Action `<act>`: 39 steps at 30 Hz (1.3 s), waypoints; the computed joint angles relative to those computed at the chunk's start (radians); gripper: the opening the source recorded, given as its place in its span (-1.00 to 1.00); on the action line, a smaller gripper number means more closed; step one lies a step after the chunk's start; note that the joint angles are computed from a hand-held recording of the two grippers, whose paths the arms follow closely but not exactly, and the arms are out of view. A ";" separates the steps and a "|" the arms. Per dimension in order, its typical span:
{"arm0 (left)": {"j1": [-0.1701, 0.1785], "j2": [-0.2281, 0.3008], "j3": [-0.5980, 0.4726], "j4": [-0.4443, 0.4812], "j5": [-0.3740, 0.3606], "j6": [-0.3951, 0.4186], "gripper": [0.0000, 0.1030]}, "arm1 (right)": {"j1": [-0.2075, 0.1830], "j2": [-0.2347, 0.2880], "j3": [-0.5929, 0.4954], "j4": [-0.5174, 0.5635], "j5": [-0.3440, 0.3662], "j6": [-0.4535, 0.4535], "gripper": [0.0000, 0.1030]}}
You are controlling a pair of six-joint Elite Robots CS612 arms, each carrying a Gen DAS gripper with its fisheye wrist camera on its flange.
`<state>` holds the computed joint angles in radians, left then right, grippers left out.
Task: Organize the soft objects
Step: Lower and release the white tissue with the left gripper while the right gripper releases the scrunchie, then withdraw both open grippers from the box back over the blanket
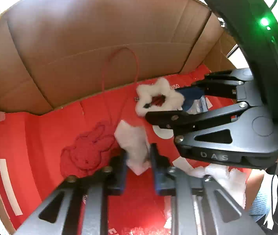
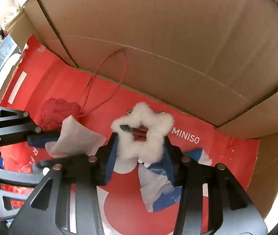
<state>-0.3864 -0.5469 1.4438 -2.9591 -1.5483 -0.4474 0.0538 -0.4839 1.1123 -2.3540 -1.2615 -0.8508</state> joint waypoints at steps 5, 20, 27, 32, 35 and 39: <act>-0.004 -0.008 0.001 0.002 0.019 -0.009 -0.10 | 0.000 0.009 -0.017 0.005 -0.011 0.017 0.06; -0.045 -0.075 0.088 -0.056 0.142 -0.076 0.43 | -0.043 -0.078 0.106 -0.110 0.064 0.053 0.28; -0.078 -0.136 0.198 -0.171 0.221 -0.115 0.70 | -0.089 -0.162 0.231 -0.200 0.136 0.060 0.45; -0.095 -0.197 0.306 -0.270 0.275 -0.147 0.85 | -0.125 -0.227 0.327 -0.268 0.179 0.063 0.53; -0.120 -0.224 0.369 -0.332 0.323 -0.161 0.88 | -0.151 -0.264 0.394 -0.320 0.213 0.062 0.55; -0.162 -0.255 0.451 -0.409 0.409 -0.180 0.96 | -0.189 -0.298 0.465 -0.380 0.245 0.056 0.56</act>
<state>-0.5480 -0.8017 1.8949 -3.3680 -1.1397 -0.6276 -0.1353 -0.7817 1.5772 -2.7344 -1.0169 -0.7946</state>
